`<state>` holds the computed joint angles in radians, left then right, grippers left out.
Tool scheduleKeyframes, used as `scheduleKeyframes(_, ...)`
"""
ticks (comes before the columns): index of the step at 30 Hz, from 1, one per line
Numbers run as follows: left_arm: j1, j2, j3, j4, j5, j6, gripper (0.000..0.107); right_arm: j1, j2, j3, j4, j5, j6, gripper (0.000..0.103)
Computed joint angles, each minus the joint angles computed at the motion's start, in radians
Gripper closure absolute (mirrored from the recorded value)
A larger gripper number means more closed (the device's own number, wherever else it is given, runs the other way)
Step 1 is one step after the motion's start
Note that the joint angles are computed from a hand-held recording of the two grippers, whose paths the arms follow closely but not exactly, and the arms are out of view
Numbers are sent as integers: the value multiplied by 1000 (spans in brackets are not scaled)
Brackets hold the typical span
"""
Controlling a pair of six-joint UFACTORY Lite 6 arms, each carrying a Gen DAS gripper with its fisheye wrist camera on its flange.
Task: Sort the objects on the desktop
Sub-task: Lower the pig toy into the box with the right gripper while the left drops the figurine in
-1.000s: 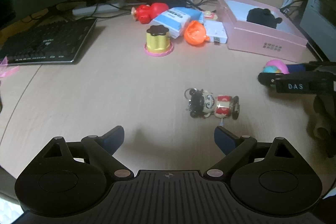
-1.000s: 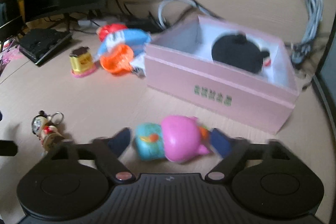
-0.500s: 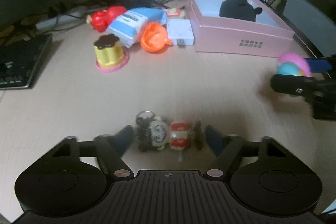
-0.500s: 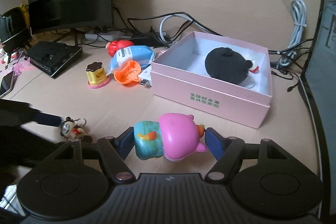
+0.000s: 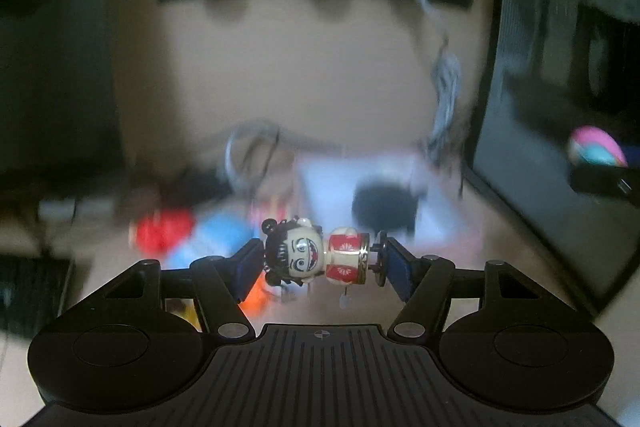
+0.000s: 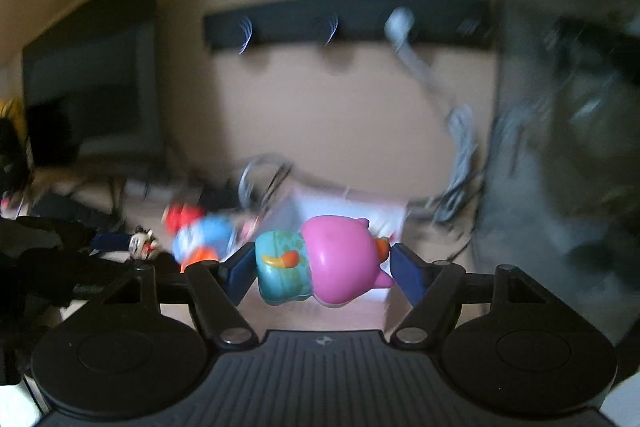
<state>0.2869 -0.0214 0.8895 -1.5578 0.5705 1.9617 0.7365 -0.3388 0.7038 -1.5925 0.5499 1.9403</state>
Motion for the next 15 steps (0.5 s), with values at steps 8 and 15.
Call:
scheduleKeyframes(8, -233, 449, 461, 238, -101, -356, 37, 23, 11, -6, 93, 131, -15, 31)
scheduleKeyframes(15, -282, 542, 497, 225, -118, -380, 16, -43, 62, 18, 118, 73, -52, 31)
